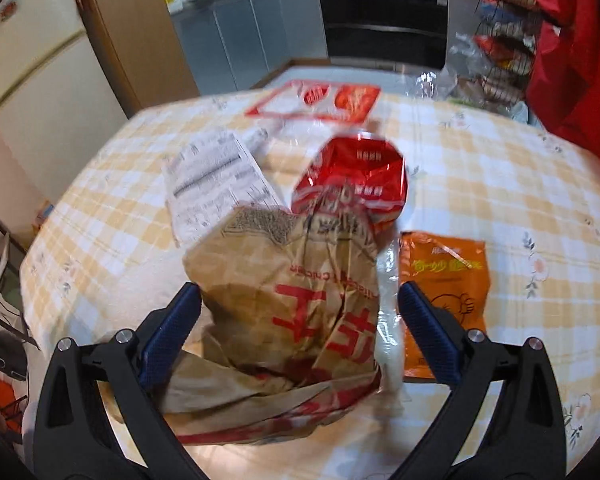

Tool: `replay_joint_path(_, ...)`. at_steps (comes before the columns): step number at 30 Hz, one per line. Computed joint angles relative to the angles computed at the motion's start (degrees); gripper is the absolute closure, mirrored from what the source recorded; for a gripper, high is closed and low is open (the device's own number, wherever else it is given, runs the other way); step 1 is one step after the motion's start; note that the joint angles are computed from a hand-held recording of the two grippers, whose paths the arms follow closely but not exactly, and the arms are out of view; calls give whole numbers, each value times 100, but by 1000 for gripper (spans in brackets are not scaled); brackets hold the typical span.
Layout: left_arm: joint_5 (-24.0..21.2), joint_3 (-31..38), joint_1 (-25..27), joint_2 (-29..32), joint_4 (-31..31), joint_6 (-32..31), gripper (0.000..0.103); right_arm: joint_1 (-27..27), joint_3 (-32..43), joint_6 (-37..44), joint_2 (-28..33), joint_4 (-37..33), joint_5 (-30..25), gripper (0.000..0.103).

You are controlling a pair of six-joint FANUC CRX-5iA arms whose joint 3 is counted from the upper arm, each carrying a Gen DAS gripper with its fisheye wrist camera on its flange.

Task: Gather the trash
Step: 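Grasp the bubble wrap with the left gripper while the right gripper grasps the brown paper bag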

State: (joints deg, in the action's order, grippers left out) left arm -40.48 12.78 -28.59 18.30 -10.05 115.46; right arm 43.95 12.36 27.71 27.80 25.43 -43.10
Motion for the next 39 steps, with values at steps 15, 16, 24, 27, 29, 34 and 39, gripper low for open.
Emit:
replay_joint_path(15, 115, 788, -220, 845, 801, -1206, 7, 97, -2258, -2683, -1449, 2221, 1215, 28)
replay_joint_path(16, 115, 894, -233, 959, 940, -1414, 7, 124, -2459, -2954, -1583, 2472, 1176, 28)
replay_joint_path(24, -415, 2677, -419, 2308, 1283, -2898, 7, 270, -3649, -4523, -2405, 3172, 1045, 28)
replay_joint_path(27, -978, 3657, -489, 2945, 1204, -3196, 7, 360, -4044, -5126, -2676, 3464, 974, 28)
replay_joint_path(29, -1322, 4190, -532, 3273, 1105, -3280, 7, 450, -4273, -5489, -2848, 3642, 899, 28)
replay_joint_path(34, -2222, 5379, -589, 3986, 970, -3324, 49, 720, -4474, -5617, -3061, 3639, 594, 28)
replay_joint_path(39, -1602, 4203, -552, 3260, 1125, -3249, 68, 930, -4530, -5617, -3212, 3709, 295, 28)
